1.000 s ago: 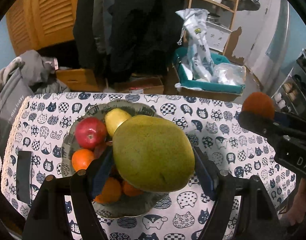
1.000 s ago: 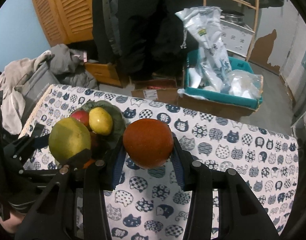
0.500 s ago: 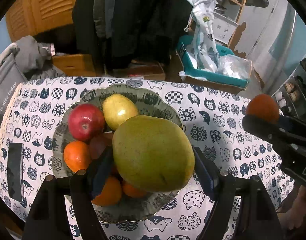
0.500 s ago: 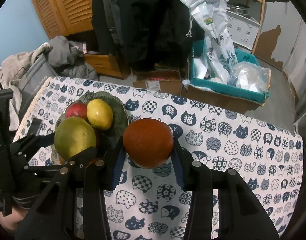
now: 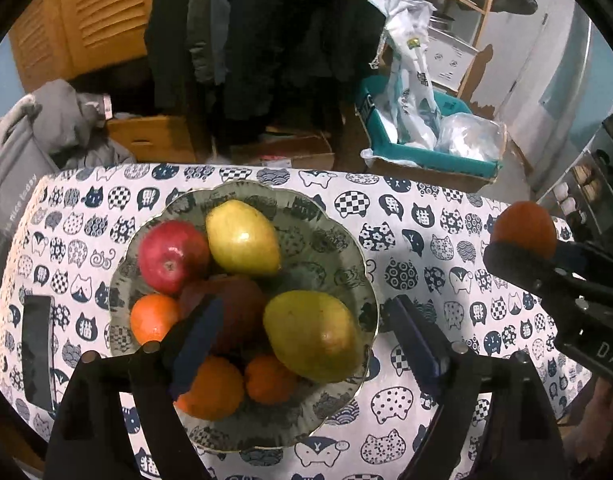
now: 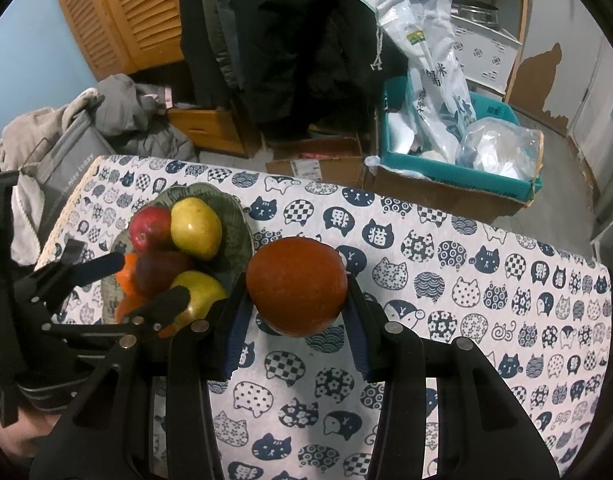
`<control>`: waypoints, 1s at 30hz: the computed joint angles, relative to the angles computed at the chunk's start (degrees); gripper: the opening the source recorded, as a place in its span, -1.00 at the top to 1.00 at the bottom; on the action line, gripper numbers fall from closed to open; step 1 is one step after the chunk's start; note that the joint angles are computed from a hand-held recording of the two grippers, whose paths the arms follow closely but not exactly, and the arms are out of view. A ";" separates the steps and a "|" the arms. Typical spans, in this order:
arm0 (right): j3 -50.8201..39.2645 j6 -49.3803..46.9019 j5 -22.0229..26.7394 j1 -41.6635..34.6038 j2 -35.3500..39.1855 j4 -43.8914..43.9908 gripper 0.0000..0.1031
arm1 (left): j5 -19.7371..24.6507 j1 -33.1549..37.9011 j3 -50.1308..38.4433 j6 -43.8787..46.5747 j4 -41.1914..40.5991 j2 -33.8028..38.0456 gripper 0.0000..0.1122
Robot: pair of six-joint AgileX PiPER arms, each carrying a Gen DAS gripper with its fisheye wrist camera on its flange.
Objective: Organize fruits
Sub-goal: 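Lower the yellow pear into the bowl and open the left tool, then lower the tangerine into the bowl and open the right tool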
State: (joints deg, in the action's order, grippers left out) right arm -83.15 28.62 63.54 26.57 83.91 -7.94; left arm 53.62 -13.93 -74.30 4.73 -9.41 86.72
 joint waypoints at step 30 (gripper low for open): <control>-12.34 -4.23 -0.90 4.41 16.75 7.17 0.14 | 3.52 18.62 1.37 7.04 -3.41 -4.59 -0.55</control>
